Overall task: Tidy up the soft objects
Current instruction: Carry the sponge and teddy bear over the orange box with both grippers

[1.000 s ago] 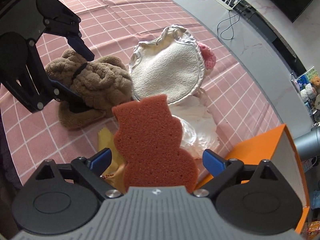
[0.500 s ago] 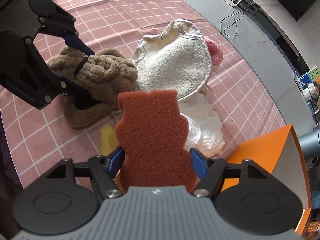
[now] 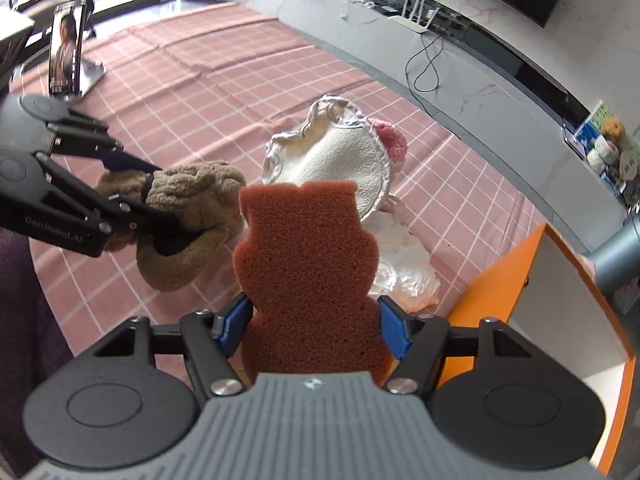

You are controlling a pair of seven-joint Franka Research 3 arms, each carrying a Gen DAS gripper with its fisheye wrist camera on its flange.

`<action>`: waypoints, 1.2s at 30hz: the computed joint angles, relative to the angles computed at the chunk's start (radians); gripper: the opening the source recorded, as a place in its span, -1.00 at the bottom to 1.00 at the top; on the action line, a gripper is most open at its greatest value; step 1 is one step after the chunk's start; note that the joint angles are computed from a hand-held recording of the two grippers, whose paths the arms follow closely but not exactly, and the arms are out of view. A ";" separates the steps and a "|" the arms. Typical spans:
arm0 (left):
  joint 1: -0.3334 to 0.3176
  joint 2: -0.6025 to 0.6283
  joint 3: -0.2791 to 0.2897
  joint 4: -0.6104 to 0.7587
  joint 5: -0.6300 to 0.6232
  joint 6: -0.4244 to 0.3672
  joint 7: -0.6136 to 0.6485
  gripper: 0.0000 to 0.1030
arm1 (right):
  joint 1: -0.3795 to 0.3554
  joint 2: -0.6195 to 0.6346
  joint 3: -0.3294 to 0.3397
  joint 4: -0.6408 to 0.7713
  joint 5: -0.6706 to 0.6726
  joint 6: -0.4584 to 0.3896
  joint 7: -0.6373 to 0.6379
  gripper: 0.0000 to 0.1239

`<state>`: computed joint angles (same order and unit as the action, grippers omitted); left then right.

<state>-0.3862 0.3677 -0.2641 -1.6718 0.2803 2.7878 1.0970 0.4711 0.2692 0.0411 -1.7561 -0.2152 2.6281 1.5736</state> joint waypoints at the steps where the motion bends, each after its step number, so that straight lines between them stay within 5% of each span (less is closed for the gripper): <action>1: -0.002 -0.010 0.002 -0.009 -0.002 0.004 -0.014 0.18 | 0.002 -0.015 -0.001 -0.019 0.004 0.013 0.019 0.08; 11: -0.045 -0.080 0.021 -0.041 0.082 0.088 -0.164 0.15 | -0.041 -0.220 0.018 -0.271 0.037 0.198 0.263 0.07; 17: -0.076 -0.051 0.014 0.028 0.111 0.106 -0.180 0.15 | -0.098 -0.341 0.052 -0.392 0.237 0.252 0.224 0.07; 21: -0.090 -0.002 -0.006 0.108 0.098 0.101 -0.155 0.15 | -0.174 -0.415 0.097 -0.451 0.099 0.257 0.356 0.07; 28: -0.146 0.141 -0.027 0.325 0.067 0.022 -0.052 0.15 | -0.306 -0.525 0.162 -0.515 -0.045 0.166 0.510 0.07; 36: -0.237 0.379 -0.047 0.706 -0.019 -0.140 0.141 0.15 | -0.345 -0.543 0.137 -0.507 -0.090 -0.010 0.517 0.07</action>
